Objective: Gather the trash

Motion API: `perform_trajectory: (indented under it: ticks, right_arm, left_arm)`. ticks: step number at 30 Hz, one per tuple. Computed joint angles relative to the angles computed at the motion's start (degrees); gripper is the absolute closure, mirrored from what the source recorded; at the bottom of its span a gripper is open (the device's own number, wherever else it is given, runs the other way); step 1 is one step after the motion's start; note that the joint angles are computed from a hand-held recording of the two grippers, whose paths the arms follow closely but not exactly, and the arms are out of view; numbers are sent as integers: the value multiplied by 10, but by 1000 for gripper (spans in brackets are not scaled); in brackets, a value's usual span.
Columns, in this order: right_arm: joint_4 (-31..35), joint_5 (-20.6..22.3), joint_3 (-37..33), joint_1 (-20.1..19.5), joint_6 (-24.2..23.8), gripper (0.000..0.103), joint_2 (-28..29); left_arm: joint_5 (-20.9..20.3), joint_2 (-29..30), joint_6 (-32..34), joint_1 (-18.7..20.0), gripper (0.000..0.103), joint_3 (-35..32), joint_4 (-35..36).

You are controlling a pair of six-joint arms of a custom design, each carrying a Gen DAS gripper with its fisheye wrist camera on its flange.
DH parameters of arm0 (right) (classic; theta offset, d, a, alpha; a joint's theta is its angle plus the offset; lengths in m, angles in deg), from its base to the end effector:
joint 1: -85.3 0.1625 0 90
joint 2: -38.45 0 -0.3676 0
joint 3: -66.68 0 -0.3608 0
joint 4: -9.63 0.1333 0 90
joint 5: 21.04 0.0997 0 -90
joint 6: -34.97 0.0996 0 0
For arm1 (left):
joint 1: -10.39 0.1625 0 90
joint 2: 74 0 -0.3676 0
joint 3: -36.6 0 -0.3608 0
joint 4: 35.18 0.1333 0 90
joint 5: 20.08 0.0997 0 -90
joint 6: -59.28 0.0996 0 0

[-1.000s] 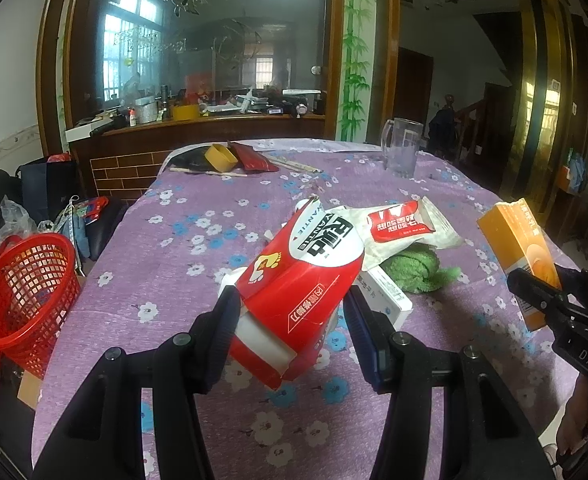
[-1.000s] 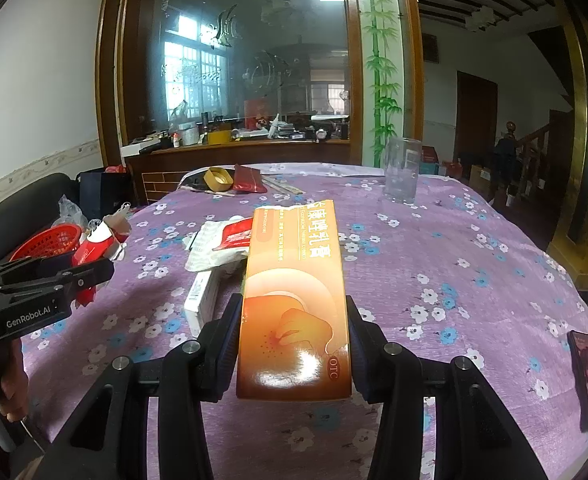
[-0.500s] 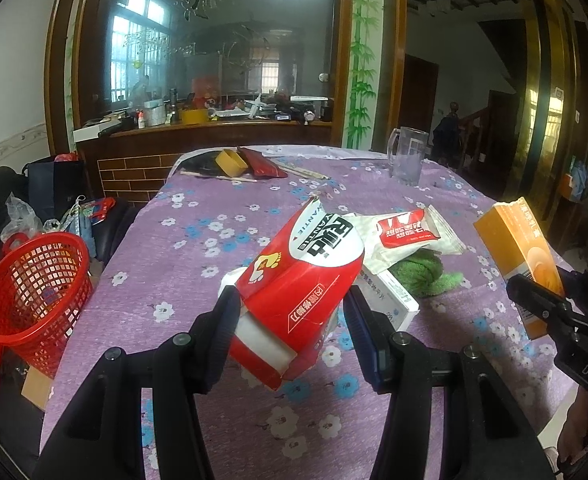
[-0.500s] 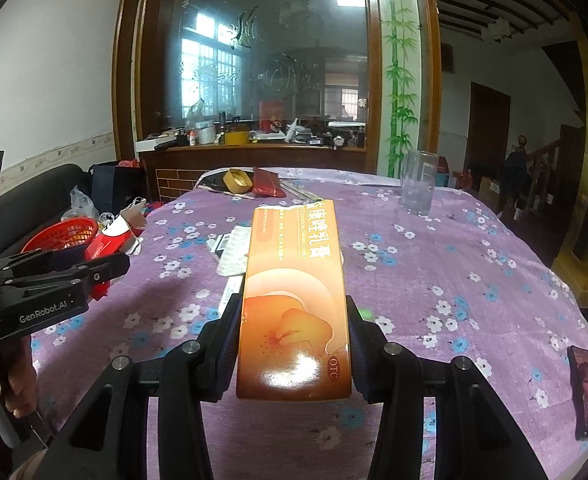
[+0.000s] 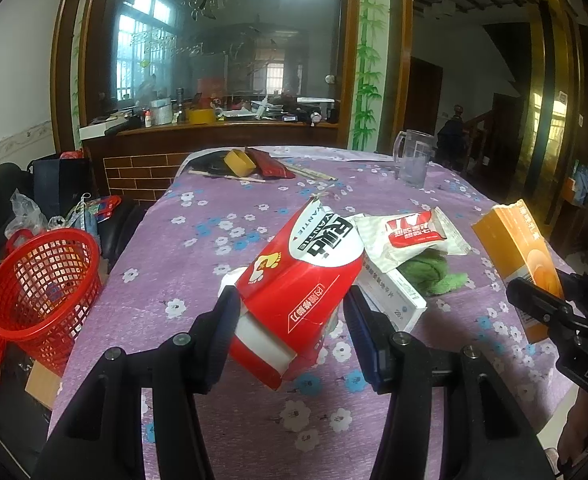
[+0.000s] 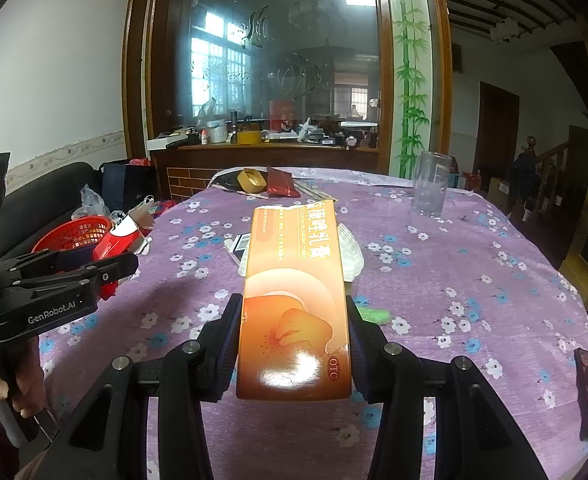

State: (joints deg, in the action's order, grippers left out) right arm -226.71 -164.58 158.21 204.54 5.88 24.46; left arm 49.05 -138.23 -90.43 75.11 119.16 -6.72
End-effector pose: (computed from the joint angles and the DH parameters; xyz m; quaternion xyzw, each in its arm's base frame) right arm 0.3032 -0.4328 -0.0294 0.1368 -0.7673 0.5049 0.3710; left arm -0.0581 -0.5182 0.2440 0.3672 0.8400 -0.3544 0.1841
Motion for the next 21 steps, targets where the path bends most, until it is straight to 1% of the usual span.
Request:
perform_trajectory:
  ticks: [9, 13, 16, 21]
  right_arm:
    - [17, 17, 9, -6, 14, 52, -9]
    - [44, 35, 15, -13, 34, 52, -19]
    - [64, 44, 11, -14, 40, 52, -23]
    - [112, 77, -2, -14, 56, 52, -36]
  left_arm:
    - [-4, 1, -1, 1, 51, -4, 1]
    - [-7, 6, -4, 7, 51, -15, 7]
    - [-9, 6, -10, 12, 51, -29, 14]
    - [-17, -3, -11, 23, 50, -52, 19]
